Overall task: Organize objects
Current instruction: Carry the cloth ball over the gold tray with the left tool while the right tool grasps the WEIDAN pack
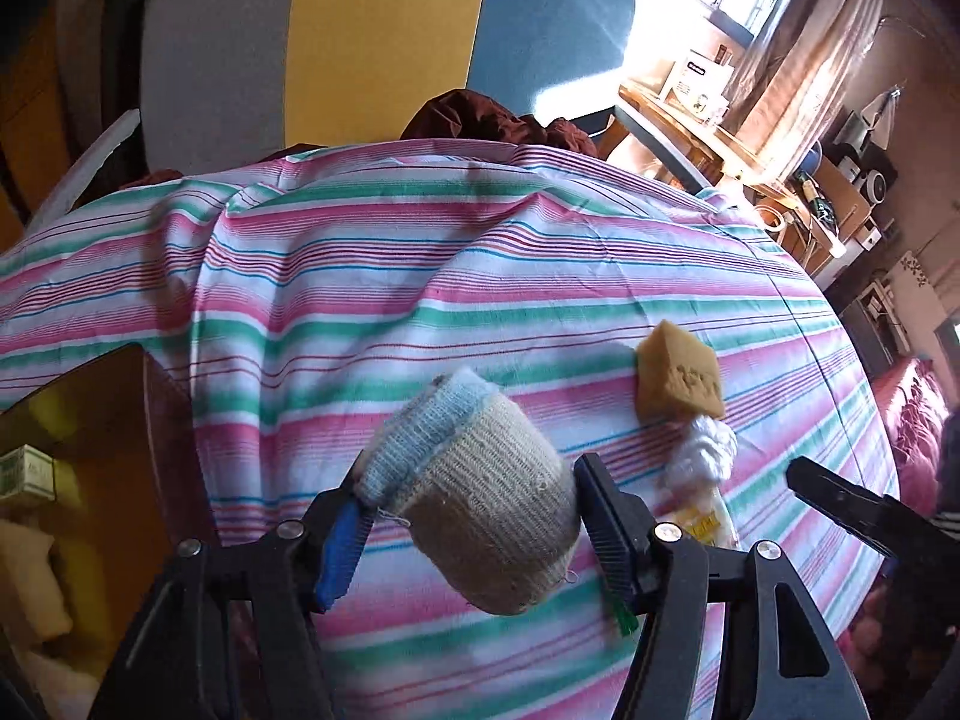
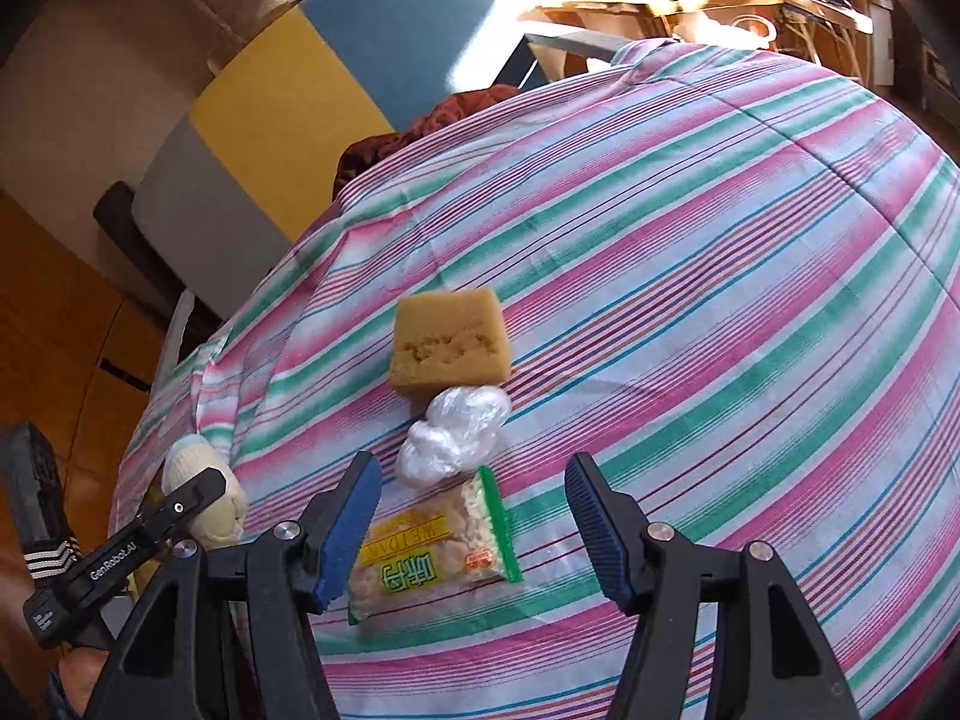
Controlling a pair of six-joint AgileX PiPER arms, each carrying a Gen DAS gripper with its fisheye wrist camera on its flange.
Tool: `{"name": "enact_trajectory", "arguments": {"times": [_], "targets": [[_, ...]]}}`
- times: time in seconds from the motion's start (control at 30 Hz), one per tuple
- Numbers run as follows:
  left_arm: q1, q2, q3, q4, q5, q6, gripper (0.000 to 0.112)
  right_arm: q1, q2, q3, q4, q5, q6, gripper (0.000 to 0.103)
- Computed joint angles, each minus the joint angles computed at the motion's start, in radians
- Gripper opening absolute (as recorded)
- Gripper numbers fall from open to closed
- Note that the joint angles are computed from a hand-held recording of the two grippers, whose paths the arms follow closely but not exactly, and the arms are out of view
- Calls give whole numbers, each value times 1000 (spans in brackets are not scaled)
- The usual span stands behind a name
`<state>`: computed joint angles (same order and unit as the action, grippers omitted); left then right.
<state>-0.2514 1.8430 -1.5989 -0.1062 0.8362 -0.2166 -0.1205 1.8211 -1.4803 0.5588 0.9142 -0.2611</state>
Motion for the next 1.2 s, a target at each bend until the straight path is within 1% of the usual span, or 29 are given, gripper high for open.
{"name": "enact_trajectory", "arguments": {"times": [0.1, 0.17, 0.23, 0.27, 0.33, 0.4, 0.47, 0.53, 0.57, 0.63, 0.7, 0.73, 0.77, 0.8, 0.87, 0.9, 0.97, 1.03, 1.1, 1.2], "targets": [[-2, -112, 122, 3, -28, 14, 66, 53, 11, -1, -59, 4, 1, 65], [-2, -189, 200, 13, -50, 21, 66, 64, 17, 14, -96, -34, 40, 65], [4, -258, 269, 2, -59, 39, 66, 51, 32, 18, -48, -59, 11, 65], [6, -291, 302, 4, -65, 42, 66, 42, 48, 10, -12, -56, -6, 65], [8, -356, 359, 19, -68, 42, 66, 34, 96, -20, 48, -18, -42, 65], [25, -419, 410, 5, -65, 58, 66, 43, 129, -37, 54, 2, -46, 65], [49, -490, 464, -18, -62, 85, 66, 40, 144, -46, 98, 71, -71, 66], [74, -561, 515, -22, -58, 110, 66, 29, 132, -26, 155, 144, -86, 66], [93, -595, 537, -30, -51, 129, 66, 31, 125, -16, 159, 178, -70, 66], [138, -654, 577, -48, -36, 167, 66, 52, 97, 7, 143, 218, -52, 66], [189, -713, 618, -58, -26, 208, 66, 79, 65, 18, 132, 262, -72, 66], [224, -740, 637, -73, -19, 235, 66, 95, 39, 25, 123, 271, -93, 66], [278, -763, 652, -115, -3, 288, 66, 121, 4, 32, 86, 259, -106, 66], [333, -784, 666, -157, 16, 338, 66, 159, -39, 45, 15, 215, -105, 66], [430, -818, 690, -207, 39, 409, 66, 258, -119, 80, -179, 90, -74, 66], [475, -834, 702, -227, 50, 438, 66, 295, -137, 93, -240, 51, -84, 66], [578, -855, 724, -287, 77, 508, 66, 343, -118, 78, -300, 43, -116, 66], [670, -878, 747, -327, 100, 564, 66, 388, -72, 51, -385, 32, -76, 66], [786, -895, 760, -385, 142, 645, 66, 413, -22, 15, -441, 31, -44, 66], [966, -916, 773, -454, 209, 771, 66, 409, 58, -66, -406, 85, -61, 66]]}}
